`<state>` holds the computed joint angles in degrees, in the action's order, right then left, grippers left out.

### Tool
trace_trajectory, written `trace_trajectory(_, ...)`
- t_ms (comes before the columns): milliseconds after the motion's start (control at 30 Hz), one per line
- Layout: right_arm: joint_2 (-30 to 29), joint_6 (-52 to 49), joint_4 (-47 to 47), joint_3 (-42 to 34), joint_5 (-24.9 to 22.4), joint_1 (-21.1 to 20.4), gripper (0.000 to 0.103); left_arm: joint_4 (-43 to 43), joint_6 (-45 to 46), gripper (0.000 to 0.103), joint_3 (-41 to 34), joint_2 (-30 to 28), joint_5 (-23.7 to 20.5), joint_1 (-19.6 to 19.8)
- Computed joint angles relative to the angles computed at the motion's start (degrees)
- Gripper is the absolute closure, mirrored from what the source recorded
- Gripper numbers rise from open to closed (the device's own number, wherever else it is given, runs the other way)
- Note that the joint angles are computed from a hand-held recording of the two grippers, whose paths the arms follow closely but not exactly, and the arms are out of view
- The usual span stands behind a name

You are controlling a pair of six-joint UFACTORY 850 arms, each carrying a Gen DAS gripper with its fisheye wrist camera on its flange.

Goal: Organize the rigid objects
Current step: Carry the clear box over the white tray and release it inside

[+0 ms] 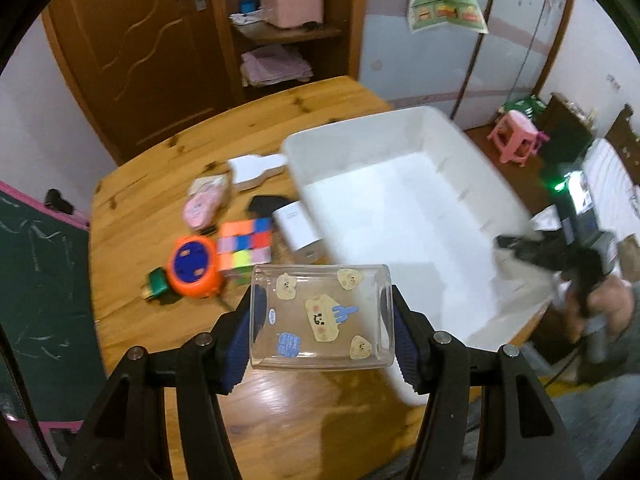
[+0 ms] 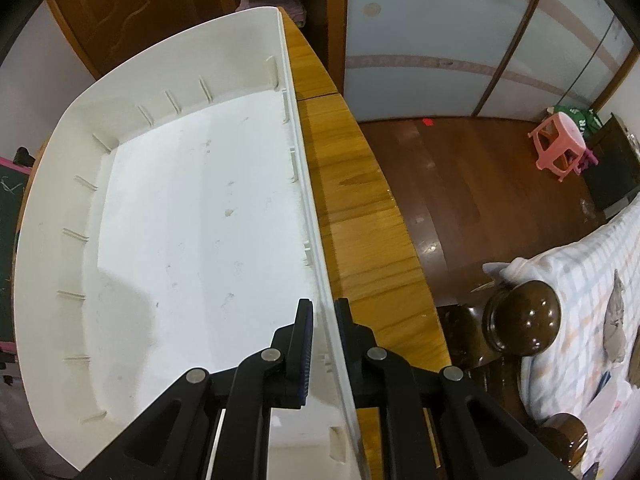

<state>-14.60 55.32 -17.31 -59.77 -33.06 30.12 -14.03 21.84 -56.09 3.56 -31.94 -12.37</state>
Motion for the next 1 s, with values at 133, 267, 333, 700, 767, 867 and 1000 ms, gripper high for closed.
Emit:
trace_trajectory(133,1.21,-2.09,2.82,0.71,1.49,-0.53,0.096,1.16,-1.2,0.039,-0.83,-1.51,1.65,-4.25)
trace_trajectory(267,2.66,-4.95,6.44,1.55,3.47,-1.5,0.096,-0.52,-0.09,0.039,-2.28,-4.97,0.88,-6.69)
trace_trajectory(333,3.49,-8.44,10.87,2.5,5.24,-2.62,0.096,-0.38,-0.82,0.039,-2.81,-6.33,0.11,-7.47)
trace_trajectory(700,4.37,-15.63,18.26,3.9,8.11,-4.05,0.097,3.62,-5.75,0.039,-4.12,-11.23,-1.52,-9.61)
trace_trajectory(767,4.31,-14.81,16.83,3.81,7.99,-3.78,0.097,4.39,-6.68,0.039,-4.12,-11.53,-1.71,-9.91)
trace_trajectory(867,4.25,-12.88,13.84,3.66,7.6,-3.2,0.097,5.02,-7.61,0.039,-4.25,-12.27,-2.14,-10.31)
trace_trajectory(1000,4.21,-13.77,14.24,3.67,7.59,-3.29,0.098,7.25,-9.85,0.039,-4.24,-13.2,-2.4,-11.07)
